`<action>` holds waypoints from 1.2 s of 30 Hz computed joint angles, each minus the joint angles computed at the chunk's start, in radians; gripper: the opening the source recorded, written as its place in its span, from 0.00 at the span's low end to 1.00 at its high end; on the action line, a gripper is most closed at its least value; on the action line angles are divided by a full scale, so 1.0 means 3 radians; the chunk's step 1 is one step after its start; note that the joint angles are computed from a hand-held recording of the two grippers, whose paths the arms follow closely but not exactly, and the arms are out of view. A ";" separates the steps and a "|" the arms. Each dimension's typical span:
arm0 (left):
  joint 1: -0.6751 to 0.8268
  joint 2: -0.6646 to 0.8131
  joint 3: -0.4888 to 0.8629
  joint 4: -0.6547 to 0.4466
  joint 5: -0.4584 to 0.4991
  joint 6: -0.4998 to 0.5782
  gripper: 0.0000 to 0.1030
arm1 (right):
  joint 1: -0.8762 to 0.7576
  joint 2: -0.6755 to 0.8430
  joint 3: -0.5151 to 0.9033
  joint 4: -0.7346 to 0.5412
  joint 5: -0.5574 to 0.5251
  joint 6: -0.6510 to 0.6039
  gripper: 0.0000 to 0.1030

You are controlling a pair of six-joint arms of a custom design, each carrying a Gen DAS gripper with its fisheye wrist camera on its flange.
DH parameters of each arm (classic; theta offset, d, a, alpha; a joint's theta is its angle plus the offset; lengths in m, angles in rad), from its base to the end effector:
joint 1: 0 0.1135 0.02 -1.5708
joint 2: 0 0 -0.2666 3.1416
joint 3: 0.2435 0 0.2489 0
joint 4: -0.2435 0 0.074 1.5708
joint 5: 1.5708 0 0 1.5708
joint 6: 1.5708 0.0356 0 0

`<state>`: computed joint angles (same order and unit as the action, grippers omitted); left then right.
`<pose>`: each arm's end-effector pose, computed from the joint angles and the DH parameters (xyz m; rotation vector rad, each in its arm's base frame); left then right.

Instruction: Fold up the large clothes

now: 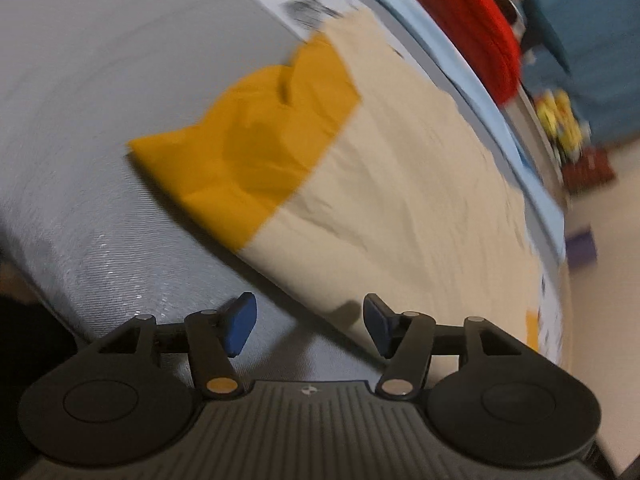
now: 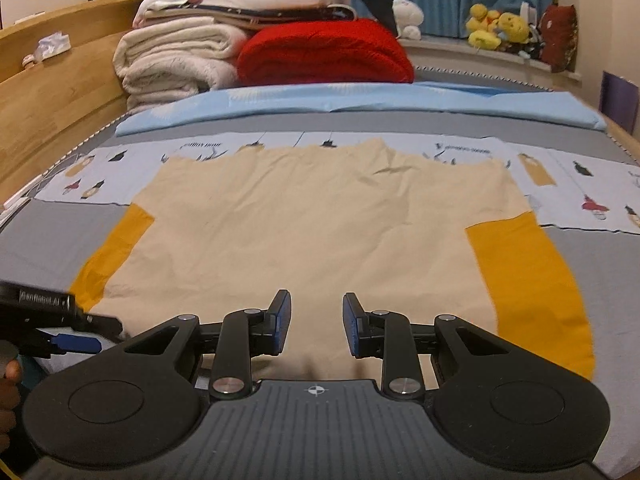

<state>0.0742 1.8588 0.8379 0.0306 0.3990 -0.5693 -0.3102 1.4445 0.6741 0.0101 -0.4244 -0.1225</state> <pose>0.3318 0.0108 0.1052 -0.6706 2.5066 -0.6973 0.2699 -0.0711 0.1795 0.0038 2.2635 0.2667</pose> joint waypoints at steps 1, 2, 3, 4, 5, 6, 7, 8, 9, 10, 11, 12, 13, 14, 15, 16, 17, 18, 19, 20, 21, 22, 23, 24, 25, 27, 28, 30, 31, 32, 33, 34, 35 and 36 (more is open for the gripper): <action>0.0037 0.0025 -0.0021 0.0076 -0.0003 -0.0115 0.63 | 0.0025 0.0011 0.0015 -0.0016 0.0013 0.0011 0.29; 0.0071 0.0053 -0.0050 0.0171 -0.0016 -0.0235 0.63 | 0.0042 0.0030 0.0032 -0.0032 0.0015 0.0015 0.29; 0.0099 0.0071 -0.0073 0.0249 -0.0038 -0.0331 0.63 | 0.0052 0.0040 0.0045 -0.0050 0.0015 0.0022 0.29; 0.0122 0.0091 -0.0110 0.0354 -0.0068 -0.0427 0.63 | 0.0065 0.0057 0.0062 -0.0068 0.0015 0.0031 0.29; 0.0140 0.0104 -0.0136 0.0454 -0.0096 -0.0524 0.63 | 0.0072 0.0066 0.0072 -0.0083 0.0013 0.0036 0.29; 0.0159 0.0127 -0.0159 0.0564 -0.0111 -0.0612 0.63 | 0.0075 0.0075 0.0082 -0.0098 0.0010 0.0038 0.29; 0.0167 0.0156 -0.0190 0.0688 -0.0125 -0.0689 0.63 | 0.0080 0.0085 0.0093 -0.0116 0.0005 0.0041 0.29; 0.0176 0.0179 -0.0217 0.0794 -0.0136 -0.0741 0.63 | 0.0082 0.0093 0.0102 -0.0131 -0.0003 0.0043 0.29; 0.0179 0.0206 -0.0246 0.0912 -0.0155 -0.0791 0.64 | 0.0085 0.0099 0.0111 -0.0146 -0.0007 0.0044 0.29; 0.0169 0.0239 -0.0276 0.1046 -0.0185 -0.0845 0.64 | 0.0091 0.0101 0.0116 -0.0155 -0.0010 0.0046 0.29; 0.0159 0.0271 -0.0311 0.1184 -0.0212 -0.0899 0.65 | 0.0094 0.0101 0.0118 -0.0161 -0.0015 0.0046 0.29; 0.0152 0.0300 -0.0353 0.1319 -0.0236 -0.0945 0.66 | 0.0097 0.0102 0.0124 -0.0173 -0.0017 0.0047 0.29; 0.0132 0.0322 -0.0382 0.1432 -0.0268 -0.0994 0.67 | 0.0088 0.0101 0.0130 -0.0191 -0.0031 0.0038 0.29; 0.0114 0.0361 -0.0408 0.1571 -0.0308 -0.1041 0.67 | 0.0086 0.0099 0.0134 -0.0205 -0.0043 0.0037 0.29; 0.0097 0.0396 -0.0416 0.1668 -0.0346 -0.1079 0.67 | 0.0078 0.0093 0.0136 -0.0214 -0.0064 0.0033 0.29; 0.0080 0.0436 -0.0423 0.1773 -0.0384 -0.1132 0.67 | 0.0073 0.0084 0.0135 -0.0216 -0.0080 0.0030 0.29; 0.0057 0.0475 -0.0417 0.1864 -0.0428 -0.1196 0.67 | 0.0068 0.0075 0.0131 -0.0214 -0.0094 0.0022 0.29; 0.0041 0.0502 -0.0425 0.1940 -0.0462 -0.1243 0.67 | 0.0070 0.0068 0.0128 -0.0207 -0.0102 0.0019 0.29; 0.0029 0.0537 -0.0411 0.1997 -0.0490 -0.1281 0.67 | 0.0069 0.0061 0.0123 -0.0202 -0.0118 0.0016 0.29; 0.0015 0.0581 -0.0397 0.2069 -0.0516 -0.1322 0.67 | 0.0068 0.0054 0.0118 -0.0195 -0.0135 0.0017 0.29; -0.0018 0.0613 -0.0370 0.2103 -0.0554 -0.1356 0.67 | 0.0064 0.0050 0.0111 -0.0183 -0.0154 0.0017 0.29; -0.0041 0.0647 -0.0329 0.2115 -0.0588 -0.1371 0.67 | 0.0064 0.0041 0.0100 -0.0160 -0.0175 0.0019 0.29; -0.0054 0.0676 -0.0287 0.2116 -0.0605 -0.1380 0.67 | 0.0071 0.0033 0.0085 -0.0128 -0.0182 0.0030 0.29; -0.0067 0.0698 -0.0256 0.2125 -0.0615 -0.1387 0.67 | 0.0083 0.0027 0.0077 -0.0104 -0.0183 0.0048 0.29; -0.0082 0.0713 -0.0229 0.2121 -0.0627 -0.1392 0.66 | 0.0096 0.0028 0.0072 -0.0080 -0.0181 0.0066 0.29; -0.0082 0.0697 -0.0203 0.2048 -0.0640 -0.1353 0.34 | 0.0135 0.0032 0.0065 -0.0034 -0.0156 0.0111 0.29; -0.0069 0.0695 -0.0183 0.2032 -0.0603 -0.1323 0.24 | 0.0158 0.0038 0.0064 -0.0013 -0.0140 0.0133 0.29; -0.0048 0.0613 -0.0192 0.1991 -0.0553 -0.1271 0.14 | 0.0218 0.0049 0.0067 0.0037 -0.0090 0.0176 0.29; -0.0042 0.0542 -0.0198 0.1943 -0.0546 -0.1232 0.13 | 0.0249 0.0052 0.0070 0.0061 -0.0058 0.0198 0.29; -0.0031 0.0462 -0.0190 0.1873 -0.0528 -0.1181 0.12 | 0.0281 0.0067 0.0078 0.0094 -0.0023 0.0230 0.29; -0.0022 0.0367 -0.0140 0.1695 -0.0531 -0.1092 0.12 | 0.0313 0.0085 0.0096 0.0116 0.0013 0.0270 0.29; -0.0013 0.0278 -0.0071 0.1473 -0.0548 -0.0996 0.12 | 0.0359 0.0107 0.0119 0.0138 0.0064 0.0332 0.29; 0.0007 0.0193 0.0004 0.1260 -0.0560 -0.0899 0.11 | 0.0384 0.0125 0.0138 0.0147 0.0094 0.0369 0.29; 0.0047 0.0095 0.0071 0.1061 -0.0555 -0.0801 0.10 | 0.0424 0.0146 0.0162 0.0160 0.0138 0.0428 0.29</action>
<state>0.0882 1.8874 0.8592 0.3490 0.2325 -0.8097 -0.1829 1.4882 0.7226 0.0582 -0.3830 0.0058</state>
